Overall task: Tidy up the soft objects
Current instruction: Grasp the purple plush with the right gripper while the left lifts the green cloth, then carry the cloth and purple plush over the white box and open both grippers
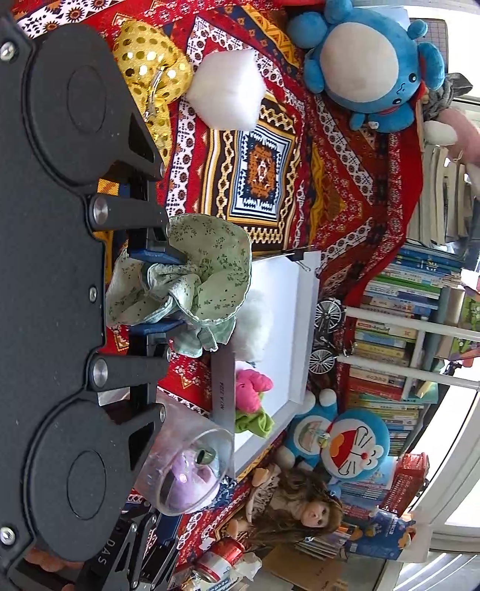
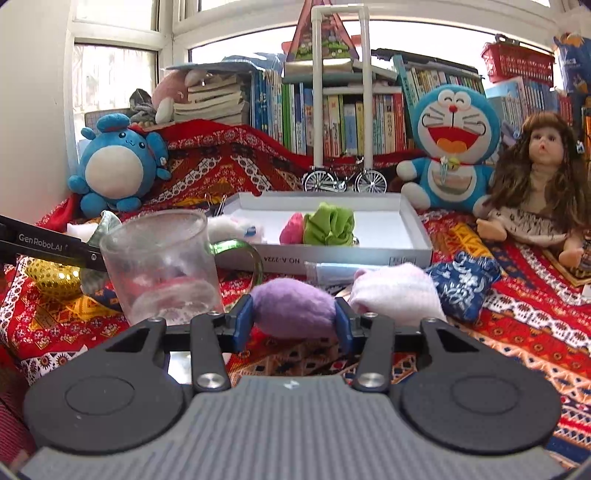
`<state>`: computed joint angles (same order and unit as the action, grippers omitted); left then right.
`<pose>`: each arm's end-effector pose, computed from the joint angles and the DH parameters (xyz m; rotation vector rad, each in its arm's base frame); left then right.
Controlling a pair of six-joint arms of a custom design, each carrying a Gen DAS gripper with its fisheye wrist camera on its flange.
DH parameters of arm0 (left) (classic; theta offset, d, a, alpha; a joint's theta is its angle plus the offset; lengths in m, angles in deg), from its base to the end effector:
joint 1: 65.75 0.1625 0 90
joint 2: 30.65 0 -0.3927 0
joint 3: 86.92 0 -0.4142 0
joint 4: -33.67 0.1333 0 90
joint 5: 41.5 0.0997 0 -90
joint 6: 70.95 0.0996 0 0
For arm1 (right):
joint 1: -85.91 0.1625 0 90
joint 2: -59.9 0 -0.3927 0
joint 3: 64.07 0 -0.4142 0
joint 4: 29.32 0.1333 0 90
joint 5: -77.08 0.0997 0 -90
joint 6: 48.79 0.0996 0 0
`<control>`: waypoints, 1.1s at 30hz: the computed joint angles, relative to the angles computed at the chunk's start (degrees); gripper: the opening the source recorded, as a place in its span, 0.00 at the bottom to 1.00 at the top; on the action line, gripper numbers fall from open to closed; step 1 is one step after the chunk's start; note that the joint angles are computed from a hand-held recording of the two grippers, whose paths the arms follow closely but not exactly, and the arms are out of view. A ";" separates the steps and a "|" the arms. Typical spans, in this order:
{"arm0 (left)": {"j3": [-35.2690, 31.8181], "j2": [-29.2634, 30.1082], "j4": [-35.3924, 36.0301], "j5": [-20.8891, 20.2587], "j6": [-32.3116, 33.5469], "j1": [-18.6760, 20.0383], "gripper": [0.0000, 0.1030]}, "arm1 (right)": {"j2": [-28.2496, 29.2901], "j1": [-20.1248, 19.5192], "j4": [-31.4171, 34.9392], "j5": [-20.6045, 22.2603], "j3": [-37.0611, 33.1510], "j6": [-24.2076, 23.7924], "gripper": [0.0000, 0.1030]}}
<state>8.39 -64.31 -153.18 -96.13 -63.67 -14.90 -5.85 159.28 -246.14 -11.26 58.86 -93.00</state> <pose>-0.2635 -0.6261 0.0067 0.7650 2.4351 -0.9969 -0.0166 -0.5313 0.2313 0.5465 -2.1335 1.3370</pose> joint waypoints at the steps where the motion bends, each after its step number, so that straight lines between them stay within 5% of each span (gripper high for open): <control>1: -0.04 -0.03 -0.11 0.09 0.05 -0.08 0.28 | -0.11 0.07 -0.26 0.14 0.07 0.03 0.48; 21: -1.41 -0.13 -0.21 0.38 0.66 -0.59 0.28 | -2.46 0.43 -1.38 1.43 0.51 2.59 0.47; 33: -12.45 3.94 3.14 -2.53 3.59 -0.05 0.28 | -1.85 2.57 1.39 1.03 -6.37 6.07 0.46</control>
